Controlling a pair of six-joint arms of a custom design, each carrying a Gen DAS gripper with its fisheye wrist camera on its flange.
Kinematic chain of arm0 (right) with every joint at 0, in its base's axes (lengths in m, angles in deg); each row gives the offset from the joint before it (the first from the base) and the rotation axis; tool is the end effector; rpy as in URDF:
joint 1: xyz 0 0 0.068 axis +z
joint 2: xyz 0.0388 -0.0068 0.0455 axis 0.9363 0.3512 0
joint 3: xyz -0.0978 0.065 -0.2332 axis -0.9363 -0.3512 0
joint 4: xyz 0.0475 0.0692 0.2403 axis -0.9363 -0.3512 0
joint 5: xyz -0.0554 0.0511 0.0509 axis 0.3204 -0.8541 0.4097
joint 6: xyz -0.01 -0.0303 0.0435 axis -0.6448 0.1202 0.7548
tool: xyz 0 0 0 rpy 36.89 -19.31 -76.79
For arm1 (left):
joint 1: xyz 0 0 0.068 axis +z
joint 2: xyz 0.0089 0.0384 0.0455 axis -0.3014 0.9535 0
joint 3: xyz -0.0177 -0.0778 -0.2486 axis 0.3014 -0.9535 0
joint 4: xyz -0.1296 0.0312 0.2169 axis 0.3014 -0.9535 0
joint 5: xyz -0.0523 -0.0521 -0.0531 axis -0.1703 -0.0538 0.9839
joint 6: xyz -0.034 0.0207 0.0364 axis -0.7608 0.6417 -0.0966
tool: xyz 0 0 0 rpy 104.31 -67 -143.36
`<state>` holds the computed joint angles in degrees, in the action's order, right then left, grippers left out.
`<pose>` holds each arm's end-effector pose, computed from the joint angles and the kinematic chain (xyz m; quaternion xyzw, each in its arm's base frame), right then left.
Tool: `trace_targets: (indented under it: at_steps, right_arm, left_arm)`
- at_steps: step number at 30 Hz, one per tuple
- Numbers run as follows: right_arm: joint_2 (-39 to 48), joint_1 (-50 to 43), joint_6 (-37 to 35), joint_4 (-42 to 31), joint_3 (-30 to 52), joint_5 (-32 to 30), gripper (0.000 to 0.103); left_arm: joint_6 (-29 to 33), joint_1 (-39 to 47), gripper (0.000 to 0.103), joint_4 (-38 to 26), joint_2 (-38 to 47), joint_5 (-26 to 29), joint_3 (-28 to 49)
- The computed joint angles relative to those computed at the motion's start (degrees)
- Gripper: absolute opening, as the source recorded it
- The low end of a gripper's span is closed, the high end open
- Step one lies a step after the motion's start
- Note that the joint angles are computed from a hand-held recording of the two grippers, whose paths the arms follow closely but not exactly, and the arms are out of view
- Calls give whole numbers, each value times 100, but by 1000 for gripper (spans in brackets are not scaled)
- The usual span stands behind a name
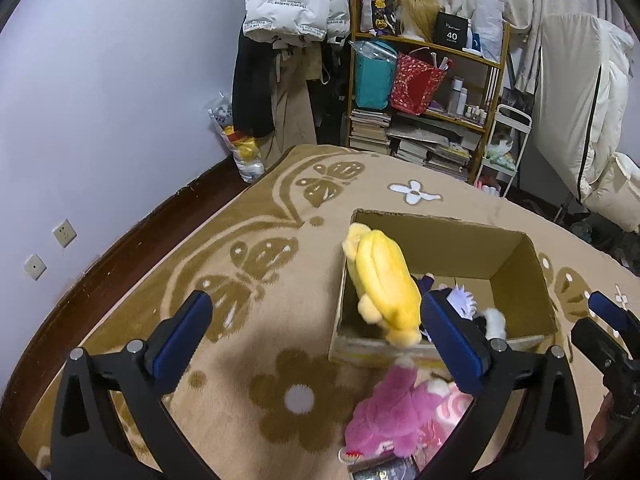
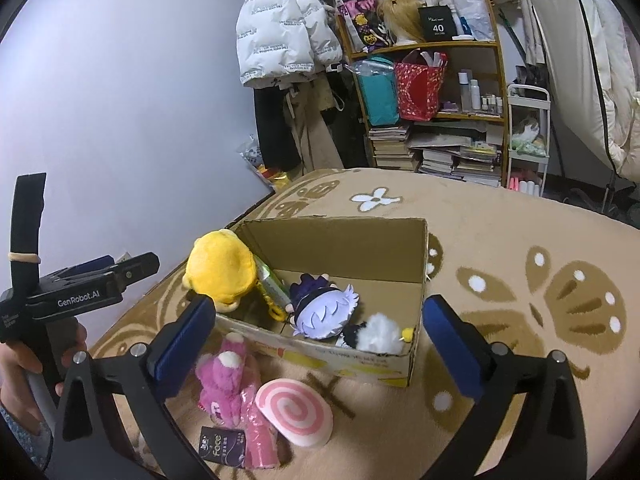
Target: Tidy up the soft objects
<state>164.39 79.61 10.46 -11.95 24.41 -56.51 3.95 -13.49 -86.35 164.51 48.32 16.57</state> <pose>0.3174 0.0708 0.1452 -0.1473 0.8725 0.2191 0.4111 0.2819 0.0255 0.1648 -0.1403 0.9074 0.0524 0.3926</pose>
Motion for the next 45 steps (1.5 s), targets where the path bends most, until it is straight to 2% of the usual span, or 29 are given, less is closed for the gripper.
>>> trace_targets:
  at_steps: [8,13,24,29,45]
  right_arm:
    - [-365,80,-9,18,-426,137,103]
    - [-297,140,-41,57,-597,189,103]
    - [172,310,-132,190,-712,213,103]
    - [466,398,-164,220,-617,263,103]
    - [1209,467,-177,184,-256,310,103]
  left_arm:
    - [48,113,103,-345,-448,392,-271]
    - [143,59,103,-447,-486,347,-397]
    - [77,-6,103,-445,13,595,-374]
    - [98,-134,103,-376,230,543,-321]
    - [155,-278,103,-237,780,874,-109]
